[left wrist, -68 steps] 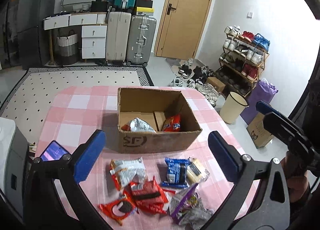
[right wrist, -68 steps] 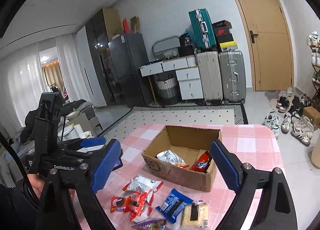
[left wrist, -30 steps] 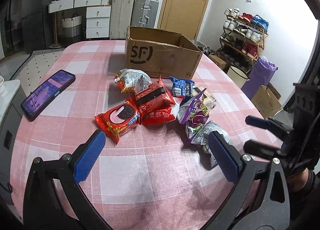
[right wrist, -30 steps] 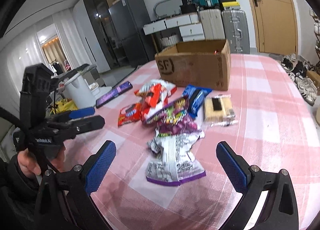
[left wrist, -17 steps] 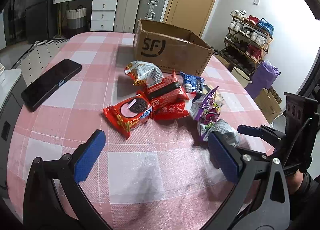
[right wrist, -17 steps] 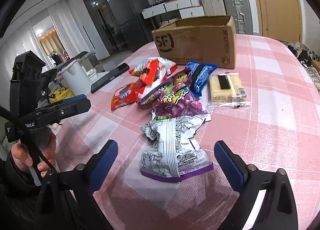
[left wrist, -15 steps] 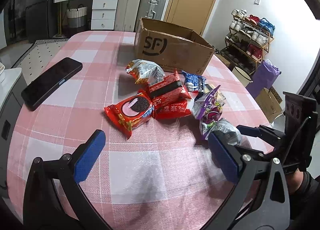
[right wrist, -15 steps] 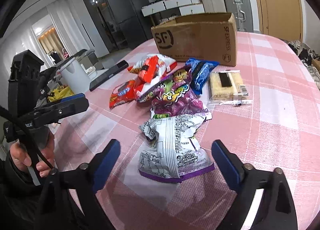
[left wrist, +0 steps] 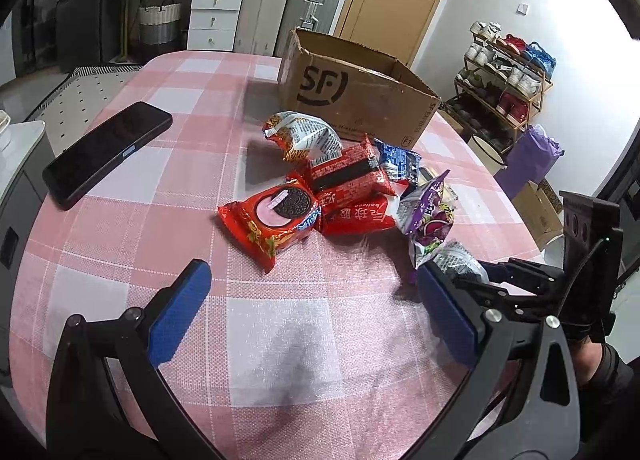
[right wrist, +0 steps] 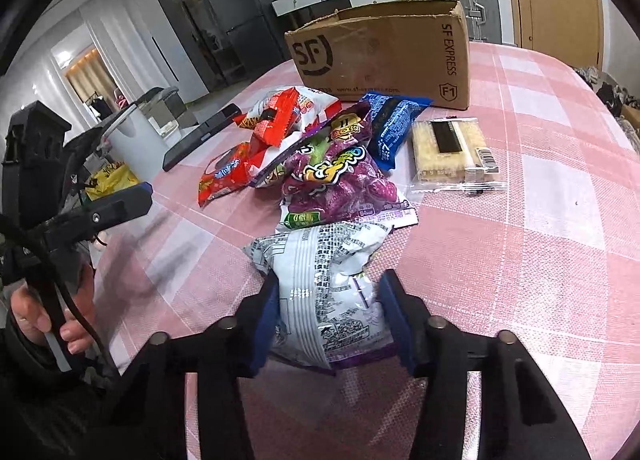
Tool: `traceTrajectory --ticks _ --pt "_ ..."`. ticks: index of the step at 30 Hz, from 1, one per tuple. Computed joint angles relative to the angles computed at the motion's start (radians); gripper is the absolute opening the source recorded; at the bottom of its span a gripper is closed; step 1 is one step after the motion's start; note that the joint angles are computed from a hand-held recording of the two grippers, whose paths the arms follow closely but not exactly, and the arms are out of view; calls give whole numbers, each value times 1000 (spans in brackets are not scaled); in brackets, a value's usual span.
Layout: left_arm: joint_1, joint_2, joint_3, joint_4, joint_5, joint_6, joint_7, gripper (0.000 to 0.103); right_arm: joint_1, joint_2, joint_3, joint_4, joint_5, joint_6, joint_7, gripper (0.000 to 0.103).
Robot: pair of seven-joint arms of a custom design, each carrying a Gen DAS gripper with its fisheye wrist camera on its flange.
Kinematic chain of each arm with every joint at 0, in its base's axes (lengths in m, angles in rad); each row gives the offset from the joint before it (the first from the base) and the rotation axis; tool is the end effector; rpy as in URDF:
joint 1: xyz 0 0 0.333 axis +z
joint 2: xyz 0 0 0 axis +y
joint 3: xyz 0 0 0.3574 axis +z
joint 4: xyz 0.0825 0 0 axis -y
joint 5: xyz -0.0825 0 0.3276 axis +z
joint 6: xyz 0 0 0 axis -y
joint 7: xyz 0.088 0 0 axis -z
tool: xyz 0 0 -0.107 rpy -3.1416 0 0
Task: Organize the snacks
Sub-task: 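Grasp the white-purple chip bag with the right tool while the left tool grasps the red Oreo pack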
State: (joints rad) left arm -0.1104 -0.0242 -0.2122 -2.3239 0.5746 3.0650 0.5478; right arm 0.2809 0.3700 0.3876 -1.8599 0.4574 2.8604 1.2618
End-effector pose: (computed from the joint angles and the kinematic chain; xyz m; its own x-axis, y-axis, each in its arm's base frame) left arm 0.4624 -0.2011 0.5094 0.0332 -0.9613 0.2735 -0.7336 -0.2093 -0.6465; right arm 0.5403 0.3513 0.4736 0.5502 -0.7751 -0.3105 -0.7511 -0.2970 -0.5896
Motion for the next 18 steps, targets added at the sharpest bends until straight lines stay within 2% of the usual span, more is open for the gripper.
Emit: traceTrajectory --ticks 5,10,18 --pt "4 -4 -3 1 16 -7 -18 102 -11 -9 21 -17 25 21 -26 37" --pt "10 -9 -6 1 27 -16 -36 102 -48 -9 65 -18 96 15 -90 36" --pt "10 -9 -6 -3 -13 -32 -14 102 -33 -19 50 -22 158 19 -147 36"
